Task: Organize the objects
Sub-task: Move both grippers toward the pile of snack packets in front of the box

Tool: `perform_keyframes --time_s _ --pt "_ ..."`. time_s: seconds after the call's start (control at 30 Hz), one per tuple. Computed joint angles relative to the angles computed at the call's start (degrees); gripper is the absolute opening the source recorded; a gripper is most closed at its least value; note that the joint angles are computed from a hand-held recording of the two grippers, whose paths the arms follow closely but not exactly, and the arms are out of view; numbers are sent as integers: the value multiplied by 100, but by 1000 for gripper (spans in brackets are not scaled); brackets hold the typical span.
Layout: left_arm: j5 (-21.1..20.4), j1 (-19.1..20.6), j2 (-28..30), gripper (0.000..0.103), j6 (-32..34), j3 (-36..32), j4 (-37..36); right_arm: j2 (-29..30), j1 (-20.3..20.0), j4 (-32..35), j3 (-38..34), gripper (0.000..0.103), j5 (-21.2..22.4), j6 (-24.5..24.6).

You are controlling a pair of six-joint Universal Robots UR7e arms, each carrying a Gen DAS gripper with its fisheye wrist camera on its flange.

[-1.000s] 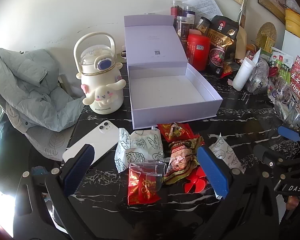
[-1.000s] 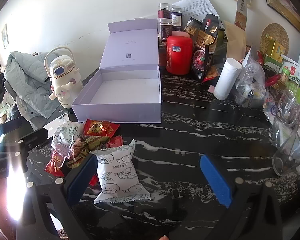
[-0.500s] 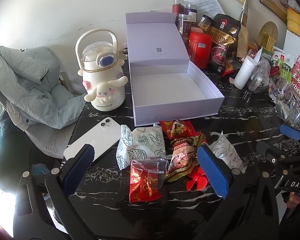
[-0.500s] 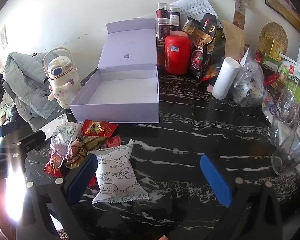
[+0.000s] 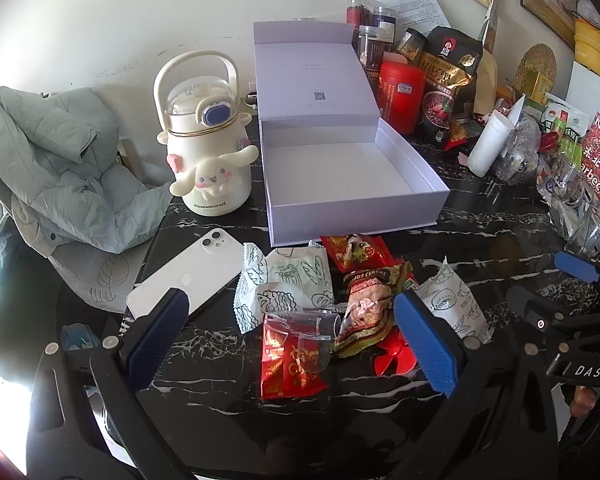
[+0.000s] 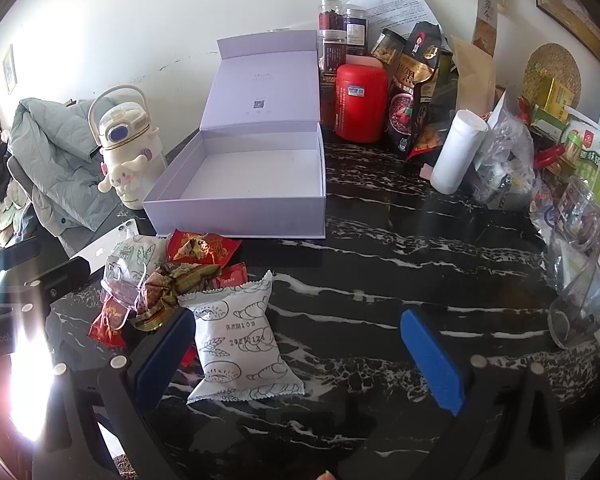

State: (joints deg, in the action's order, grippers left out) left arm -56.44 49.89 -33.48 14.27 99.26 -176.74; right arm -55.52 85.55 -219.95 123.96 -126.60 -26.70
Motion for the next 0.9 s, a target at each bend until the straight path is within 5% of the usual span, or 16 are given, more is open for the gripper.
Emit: perform_keyframes --time_s 0.9 --pt "52 36 2 103 -129 84 120 -61 -72 230 125 103 176 48"
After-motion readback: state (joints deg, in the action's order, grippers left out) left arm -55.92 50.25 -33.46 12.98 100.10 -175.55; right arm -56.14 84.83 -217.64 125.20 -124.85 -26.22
